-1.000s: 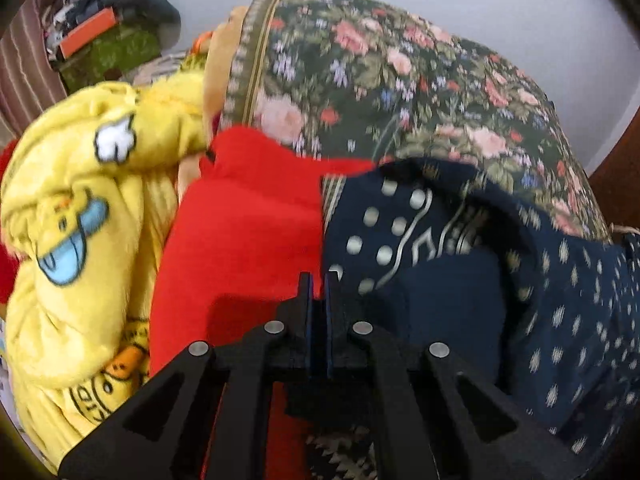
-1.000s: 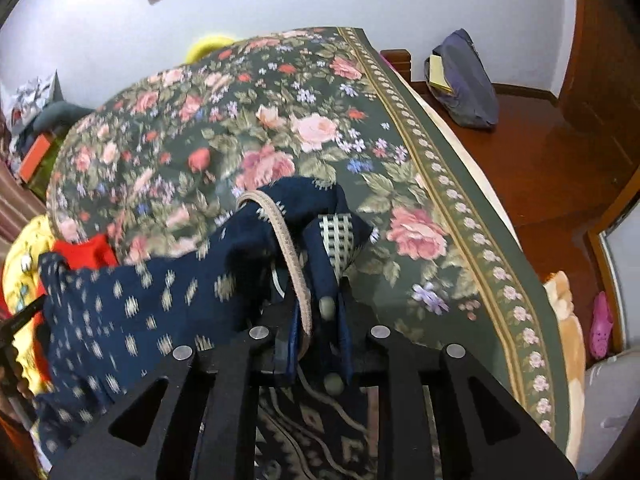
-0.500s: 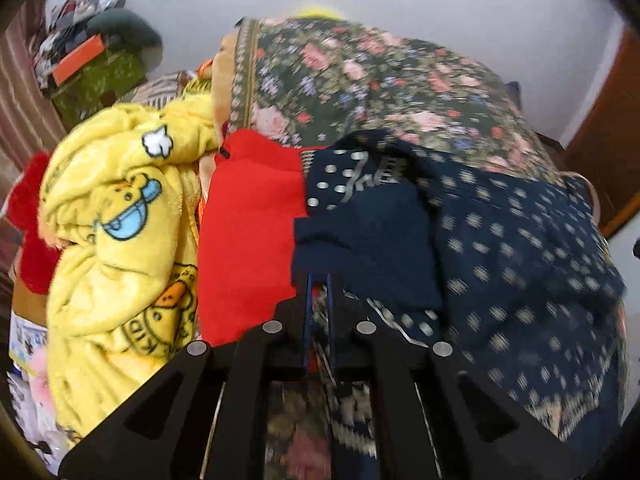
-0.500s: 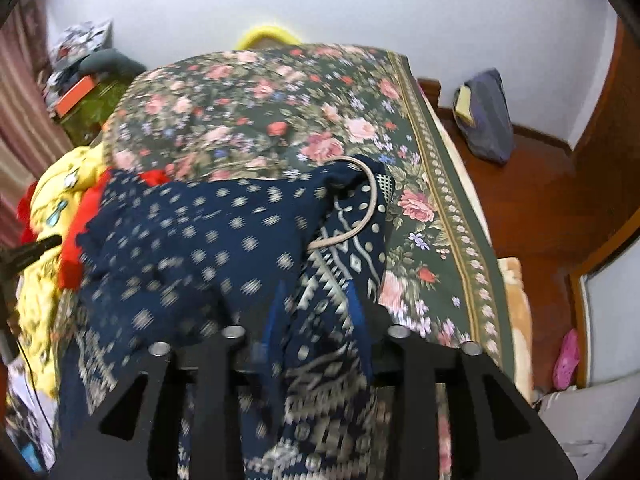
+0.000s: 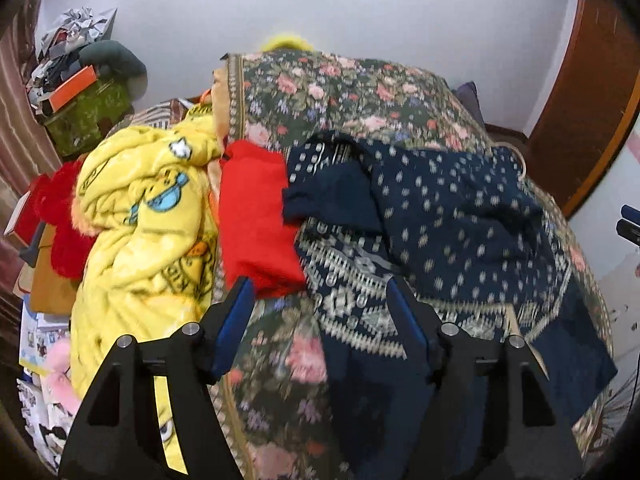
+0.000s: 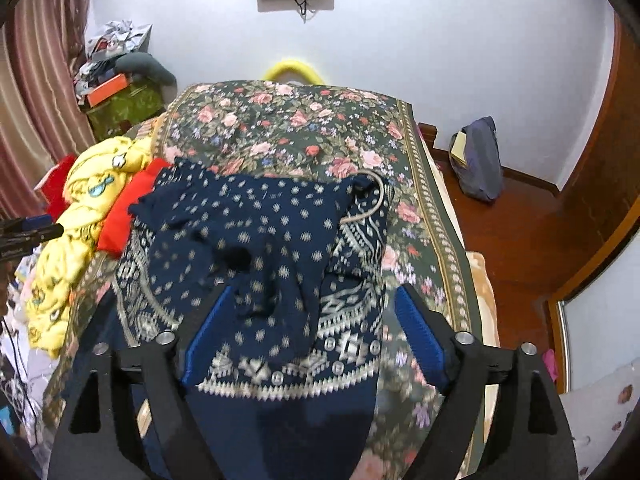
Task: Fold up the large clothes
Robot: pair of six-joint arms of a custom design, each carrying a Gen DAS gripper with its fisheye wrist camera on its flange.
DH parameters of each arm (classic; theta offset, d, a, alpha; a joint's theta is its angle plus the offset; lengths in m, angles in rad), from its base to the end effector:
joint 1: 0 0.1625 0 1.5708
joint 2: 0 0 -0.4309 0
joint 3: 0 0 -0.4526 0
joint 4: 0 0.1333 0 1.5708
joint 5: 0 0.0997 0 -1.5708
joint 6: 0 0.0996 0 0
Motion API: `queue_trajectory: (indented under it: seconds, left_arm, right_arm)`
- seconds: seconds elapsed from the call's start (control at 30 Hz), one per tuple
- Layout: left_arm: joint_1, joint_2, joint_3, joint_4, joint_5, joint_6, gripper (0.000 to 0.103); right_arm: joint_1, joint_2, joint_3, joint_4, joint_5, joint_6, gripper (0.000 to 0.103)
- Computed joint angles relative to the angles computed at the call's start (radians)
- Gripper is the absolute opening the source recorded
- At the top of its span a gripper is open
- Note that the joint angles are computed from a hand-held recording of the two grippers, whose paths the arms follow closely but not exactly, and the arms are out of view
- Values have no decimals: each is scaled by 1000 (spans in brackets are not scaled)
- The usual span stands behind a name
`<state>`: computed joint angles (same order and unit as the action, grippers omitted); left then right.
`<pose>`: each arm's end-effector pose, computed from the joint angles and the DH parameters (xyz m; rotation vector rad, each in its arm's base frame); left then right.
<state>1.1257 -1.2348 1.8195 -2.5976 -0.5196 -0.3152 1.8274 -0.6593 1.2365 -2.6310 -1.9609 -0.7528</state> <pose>-0.0732 -0.6639 0.3174 -0.1402 2.1645 -0.9118 0.3083 -0.7989 0.1442 1.1495 -2.3433 0.4960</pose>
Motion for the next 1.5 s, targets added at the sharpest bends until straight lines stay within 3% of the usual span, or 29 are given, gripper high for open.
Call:
queue_trajectory:
  seconds: [0.37, 0.77, 0.9, 1.0, 1.03, 1.1, 1.17, 1.2, 1.23, 1.27, 1.4, 1.5]
  left_arm:
    - [49, -99, 147, 109, -189, -128, 67]
    - [124, -24, 194, -15, -442, -168, 68]
    - [132, -6, 203, -82, -474, -193, 68]
    - [147, -3, 224, -163, -522, -204, 67]
    - [150, -3, 232, -189, -536, -206, 66]
    - [155, -7, 253, -248, -575, -199, 51]
    - [150, -9, 264, -278, -593, -196, 38]
    - [141, -9, 265, -280, -584, -194, 30]
    - [130, -9, 266, -273, -566, -192, 23]
    - [116, -4, 261, -261, -537, -186, 12]
    - [55, -1, 241, -247, -428, -133, 10]
    - [32, -5, 213, -290, -394, -73, 9]
  right_arm:
    - [-51, -79, 127, 65, -54, 72, 82]
    - [-127, -110, 165, 209, -68, 213, 82]
    - [-154, -111, 152, 303, -2, 283, 82]
    - [-163, -122, 179, 269, 50, 273, 82]
    - [-166, -126, 188, 260, 73, 271, 80]
    - [-166, -127, 199, 245, 92, 268, 71]
    - [-160, -125, 204, 244, 105, 255, 41]
    - [-159, -124, 202, 249, 117, 252, 31]
    - [-159, -119, 192, 261, 133, 247, 11]
    - [-155, -118, 191, 259, 142, 239, 10]
    - [-134, -120, 190, 224, 170, 190, 9]
    - [-122, -113, 162, 218, 217, 187, 9]
